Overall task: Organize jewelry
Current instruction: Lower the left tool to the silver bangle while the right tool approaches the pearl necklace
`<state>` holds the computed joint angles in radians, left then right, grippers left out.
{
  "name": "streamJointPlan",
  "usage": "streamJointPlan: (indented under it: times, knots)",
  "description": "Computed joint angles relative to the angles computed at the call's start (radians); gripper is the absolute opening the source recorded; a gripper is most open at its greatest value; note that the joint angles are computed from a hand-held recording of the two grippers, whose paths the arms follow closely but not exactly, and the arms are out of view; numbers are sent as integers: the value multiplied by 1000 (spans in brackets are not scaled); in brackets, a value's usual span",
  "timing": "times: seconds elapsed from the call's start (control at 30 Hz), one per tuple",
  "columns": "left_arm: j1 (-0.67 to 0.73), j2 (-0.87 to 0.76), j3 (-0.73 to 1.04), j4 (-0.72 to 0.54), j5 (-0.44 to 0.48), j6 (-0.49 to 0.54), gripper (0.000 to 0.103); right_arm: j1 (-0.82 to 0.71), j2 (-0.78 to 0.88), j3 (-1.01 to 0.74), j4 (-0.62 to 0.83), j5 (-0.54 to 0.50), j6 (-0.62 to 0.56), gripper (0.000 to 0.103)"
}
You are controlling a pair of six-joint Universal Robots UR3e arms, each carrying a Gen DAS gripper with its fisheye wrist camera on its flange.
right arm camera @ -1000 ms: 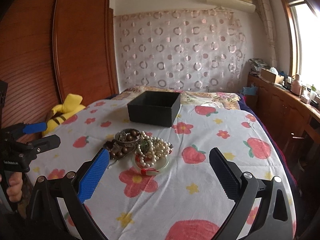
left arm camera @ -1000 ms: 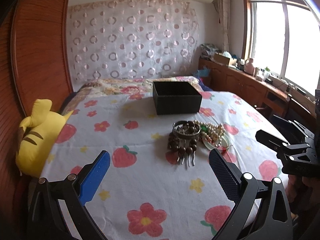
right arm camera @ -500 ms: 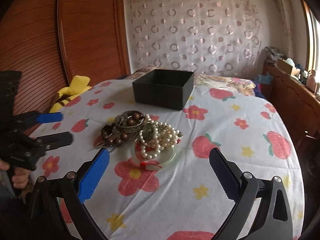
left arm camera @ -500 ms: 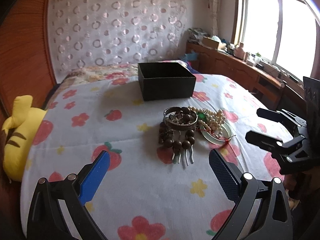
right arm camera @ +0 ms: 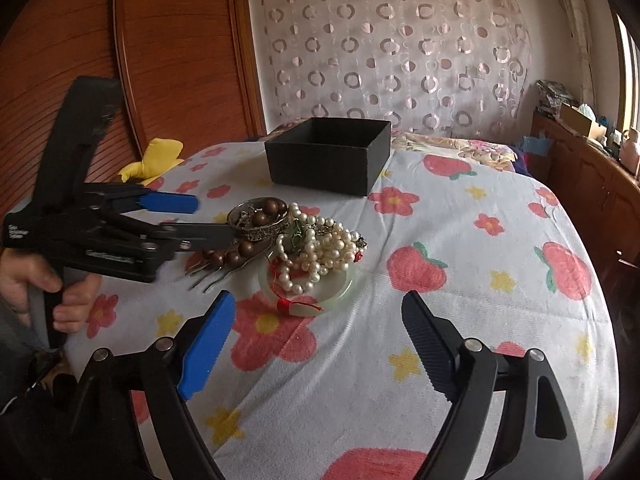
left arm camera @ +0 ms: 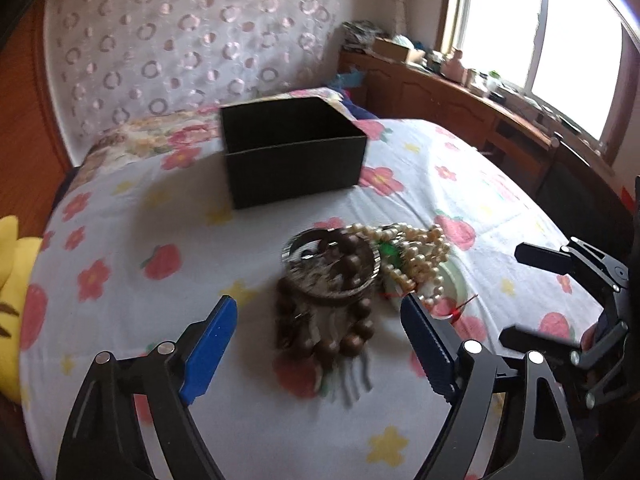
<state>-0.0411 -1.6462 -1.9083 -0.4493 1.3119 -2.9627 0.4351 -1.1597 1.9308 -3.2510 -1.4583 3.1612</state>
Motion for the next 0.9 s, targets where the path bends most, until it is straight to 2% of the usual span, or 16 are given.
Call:
streamJointPlan:
  times: [0.17, 0.47, 0.5, 0.53, 0.8, 0.9]
  knots:
    - [-54, -113, 132, -48, 63, 8, 74, 2, 1, 9, -20, -8, -6, 87]
    - [-68, -195, 250, -114, 74, 29, 69, -4, 6, 12, -33, -2, 2, 87]
    - [-66, -199, 259, -123, 71, 31, 62, -5, 5, 12, -33, -1, 2, 87]
    - [-63, -201, 263, -131, 64, 37, 58, -3, 5, 12, -31, -3, 3, 87]
    - [-55, -166, 194, -50, 46, 46, 58, 0, 6, 8, -25, -3, -1, 87]
    - [-33, -107, 136, -16, 5, 37, 58, 1, 7, 7, -23, -6, -4, 87]
